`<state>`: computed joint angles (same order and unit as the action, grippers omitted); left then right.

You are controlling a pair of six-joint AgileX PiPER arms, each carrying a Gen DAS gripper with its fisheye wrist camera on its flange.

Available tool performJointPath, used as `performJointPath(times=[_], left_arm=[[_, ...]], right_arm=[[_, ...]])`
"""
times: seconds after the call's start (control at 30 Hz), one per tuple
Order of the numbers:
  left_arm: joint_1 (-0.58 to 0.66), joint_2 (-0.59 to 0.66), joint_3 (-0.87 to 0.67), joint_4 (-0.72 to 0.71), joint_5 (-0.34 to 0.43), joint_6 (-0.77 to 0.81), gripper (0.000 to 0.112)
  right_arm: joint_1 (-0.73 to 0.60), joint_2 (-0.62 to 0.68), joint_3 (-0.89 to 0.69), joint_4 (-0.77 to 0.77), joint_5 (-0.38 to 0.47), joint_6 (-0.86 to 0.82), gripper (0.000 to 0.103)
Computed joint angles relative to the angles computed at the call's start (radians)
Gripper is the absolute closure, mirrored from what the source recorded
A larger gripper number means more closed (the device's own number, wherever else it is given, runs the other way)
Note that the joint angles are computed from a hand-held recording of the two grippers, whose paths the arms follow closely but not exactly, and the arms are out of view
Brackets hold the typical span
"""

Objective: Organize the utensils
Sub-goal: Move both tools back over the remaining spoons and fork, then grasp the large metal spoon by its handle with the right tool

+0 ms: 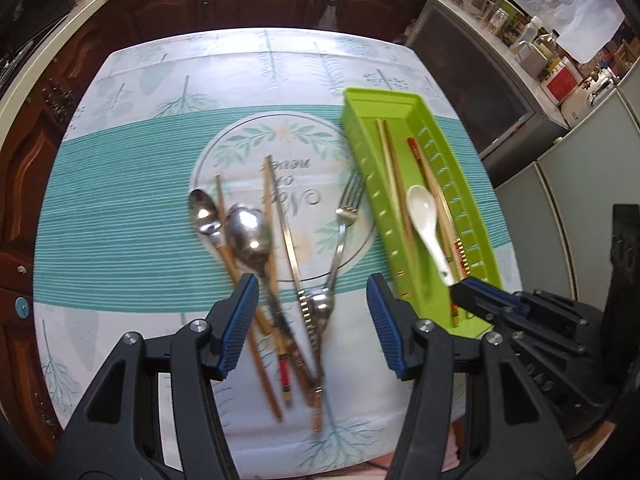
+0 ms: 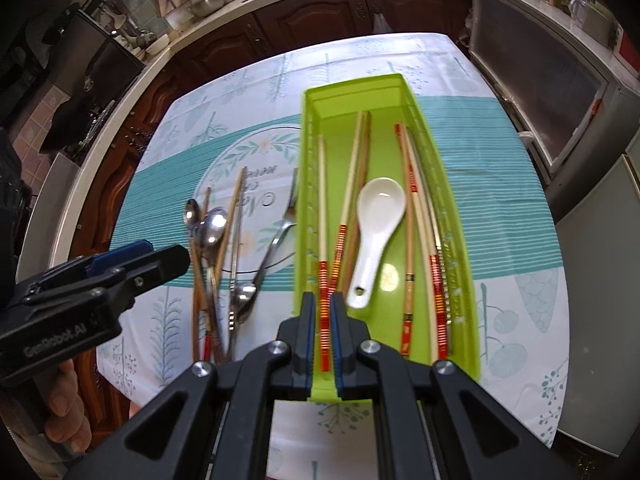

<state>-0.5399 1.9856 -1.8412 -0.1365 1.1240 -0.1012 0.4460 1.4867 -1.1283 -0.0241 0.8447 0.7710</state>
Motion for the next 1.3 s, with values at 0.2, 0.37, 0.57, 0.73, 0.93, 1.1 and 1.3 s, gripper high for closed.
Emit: performJointPath(times=[0.2, 0.37, 0.57, 0.73, 0.93, 1.1, 1.3], left_arm=[[0.096, -0.084, 0.173, 0.015, -0.091, 0.039, 0.058], [0.163, -0.098, 0.262, 0.014, -0.114, 0.060, 0.058], [0.202, -0.062, 0.304, -0.044, -0.122, 0.110, 0.059], [0.212, -0.051, 0.309, -0.074, -0.133, 0.140, 0.060], [0.239, -0.015, 0.267, -0.095, -0.114, 0.145, 0.060], [0.272, 0.003, 0.252, -0.116, -0.106, 0.162, 0.060], [0.289, 0.022, 0.241, -0.133, -0.101, 0.179, 0.060]], right_arm=[[0.061, 0.056, -0.081, 0.013, 0.000, -0.006, 0.096], [0.094, 0.132, -0.139, 0.051, -0.010, -0.039, 0.096], [0.107, 0.256, -0.231, 0.127, -0.015, -0.120, 0.096], [0.091, 0.359, -0.328, 0.160, 0.004, -0.164, 0.096], [0.072, 0.457, -0.433, 0.193, 0.032, -0.213, 0.096], [0.067, 0.513, -0.495, 0.205, 0.061, -0.239, 0.096], [0.078, 0.563, -0.557, 0.180, 0.096, -0.237, 0.096]])
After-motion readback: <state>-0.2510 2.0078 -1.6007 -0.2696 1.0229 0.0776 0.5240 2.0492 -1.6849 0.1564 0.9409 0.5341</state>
